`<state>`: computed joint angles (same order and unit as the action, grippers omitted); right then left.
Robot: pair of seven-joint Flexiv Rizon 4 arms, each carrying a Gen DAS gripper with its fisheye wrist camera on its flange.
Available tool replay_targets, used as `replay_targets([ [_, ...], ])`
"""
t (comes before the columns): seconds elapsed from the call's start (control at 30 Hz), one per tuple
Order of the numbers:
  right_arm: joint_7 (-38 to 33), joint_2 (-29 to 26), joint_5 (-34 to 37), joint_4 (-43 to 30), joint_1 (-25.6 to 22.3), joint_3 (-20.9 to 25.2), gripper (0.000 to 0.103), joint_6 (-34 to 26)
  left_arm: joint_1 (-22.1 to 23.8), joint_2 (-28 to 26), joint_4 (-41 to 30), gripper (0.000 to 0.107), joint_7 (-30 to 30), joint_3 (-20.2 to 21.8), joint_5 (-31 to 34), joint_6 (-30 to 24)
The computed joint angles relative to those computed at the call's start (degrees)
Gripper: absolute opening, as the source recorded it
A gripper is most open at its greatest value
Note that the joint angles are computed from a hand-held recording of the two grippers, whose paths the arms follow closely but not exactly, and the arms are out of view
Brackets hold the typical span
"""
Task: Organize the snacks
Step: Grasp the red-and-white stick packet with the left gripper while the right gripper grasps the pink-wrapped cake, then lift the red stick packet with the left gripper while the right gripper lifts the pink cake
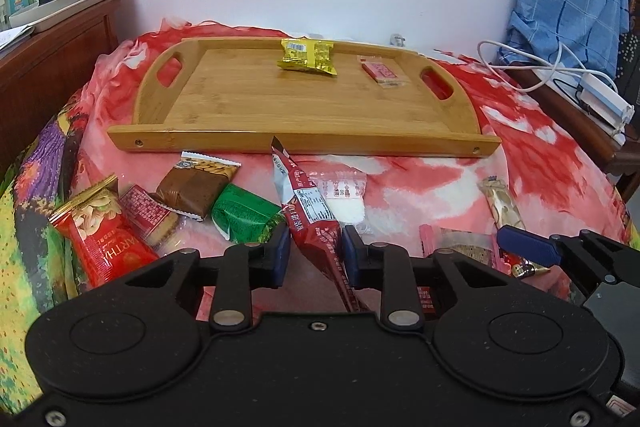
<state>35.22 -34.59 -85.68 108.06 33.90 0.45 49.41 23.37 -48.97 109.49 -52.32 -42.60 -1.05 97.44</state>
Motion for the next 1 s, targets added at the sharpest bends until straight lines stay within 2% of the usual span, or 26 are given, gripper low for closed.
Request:
replay_targets([
  [0.3,-1.85,-0.87,1.93,-0.92,-0.19,-0.43,0.078,0.56,0.71,-0.3,0.22,0.026,0.18,-0.67,0.44,0.26],
  [0.37,-1.01,-0.62,1.29,-0.6,-0.08,-0.63,0.065,0.76,1.04,-0.4,0.28,0.026,0.35,-0.99,0.76,0.45],
  [0.43,-0.13,-0.41,0.03,-0.36,-0.05,-0.73,0.059,1.05,1.25,-0.49,0.31,0.026,0.5,-1.2,1.07,0.65],
  [0.5,-0.38,-0.45,0.09,-0.44,0.28,-0.62,0.056,-0.01,1.52,-0.56,0.3,0.026,0.55,-1.46,1.27,0.66],
  [0.57,1.14,-0.15,-0.86,-0.19,0.37,-0.72,0.049,-0.54,1.72,-0.63,0.21,0.026,0.45,-1.68,1.25,0.62],
  [0.63,3.67,0.23,-2.16,0.25,-0.37,-0.56,0.047,0.4,1.91,-0.7,0.12,0.026,0.51,-1.86,1.34,0.57],
  [0.7,4.68,0.38,-2.61,0.48,-0.76,-0.33,0.048,0.46,1.78,-0.63,0.08,0.026,0.3,-1.68,1.32,0.87],
  [0.77,4.48,0.45,-1.85,0.54,-0.31,0.0,0.061,-1.13,1.87,-0.64,0.02,0.026,0.21,-1.74,1.38,0.84],
  [0.83,3.61,0.45,-0.19,0.57,0.54,0.42,0.068,-3.37,1.8,-0.65,-0.06,0.026,0.08,-1.62,1.44,1.02],
  [1.0,1.32,-0.08,2.6,0.04,1.28,0.66,0.074,-4.57,1.34,-0.49,-0.3,0.026,-0.18,-0.89,1.39,0.78],
])
